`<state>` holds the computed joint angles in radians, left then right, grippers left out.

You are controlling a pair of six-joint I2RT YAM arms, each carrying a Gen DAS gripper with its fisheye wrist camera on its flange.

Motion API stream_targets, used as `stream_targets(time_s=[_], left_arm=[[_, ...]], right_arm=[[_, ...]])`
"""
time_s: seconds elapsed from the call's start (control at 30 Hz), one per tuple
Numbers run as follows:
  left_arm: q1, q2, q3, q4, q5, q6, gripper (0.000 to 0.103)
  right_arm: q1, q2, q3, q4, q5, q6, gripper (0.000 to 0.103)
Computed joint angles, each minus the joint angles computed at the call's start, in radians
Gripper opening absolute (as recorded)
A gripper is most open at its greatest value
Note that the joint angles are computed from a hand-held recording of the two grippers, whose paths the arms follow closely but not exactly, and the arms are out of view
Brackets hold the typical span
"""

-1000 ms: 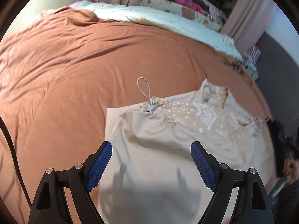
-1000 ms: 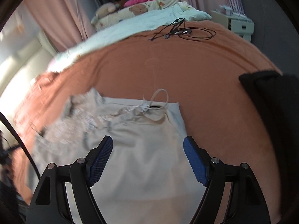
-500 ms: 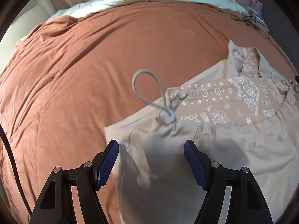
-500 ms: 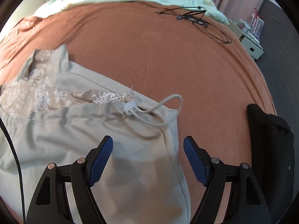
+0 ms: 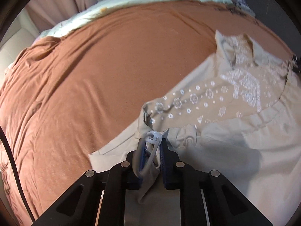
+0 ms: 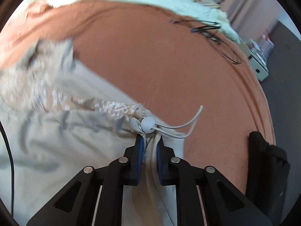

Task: Fold large clothes

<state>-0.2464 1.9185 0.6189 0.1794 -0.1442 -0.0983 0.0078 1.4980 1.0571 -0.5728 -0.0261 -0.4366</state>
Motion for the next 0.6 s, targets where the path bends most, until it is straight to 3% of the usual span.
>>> stream_targets(time_s=[0.1,0.17,0.27,0.4,0.6], left_arm=[[0.073,-0.117,-0.086,0.064,0.088,-0.050,0.015],[0.143,-0.172,-0.115,0.084,0.181,-0.093,0.015],[0.158,-0.181,-0.112,0.081,0.203,-0.142,0.015],[0.127,-0.095,-0.044,0.077,0.153,-0.178,0.015],[0.130,0.131,0.092,0.064,0.141,-0.200,0.015]], right_arm=[[-0.106,-0.023,0.028,-0.044,-0.163,0.065,0.006],[-0.141,-0.016,0.037,-0.041,-0.212,0.095,0.006],[-0.133,-0.012,0.011,-0.010,-0.193,0.126,0.006],[-0.104,0.031,0.002,0.034,-0.140,0.175,0.006],[-0.071,0.199,0.067,0.076,-0.069,0.206,0.006]])
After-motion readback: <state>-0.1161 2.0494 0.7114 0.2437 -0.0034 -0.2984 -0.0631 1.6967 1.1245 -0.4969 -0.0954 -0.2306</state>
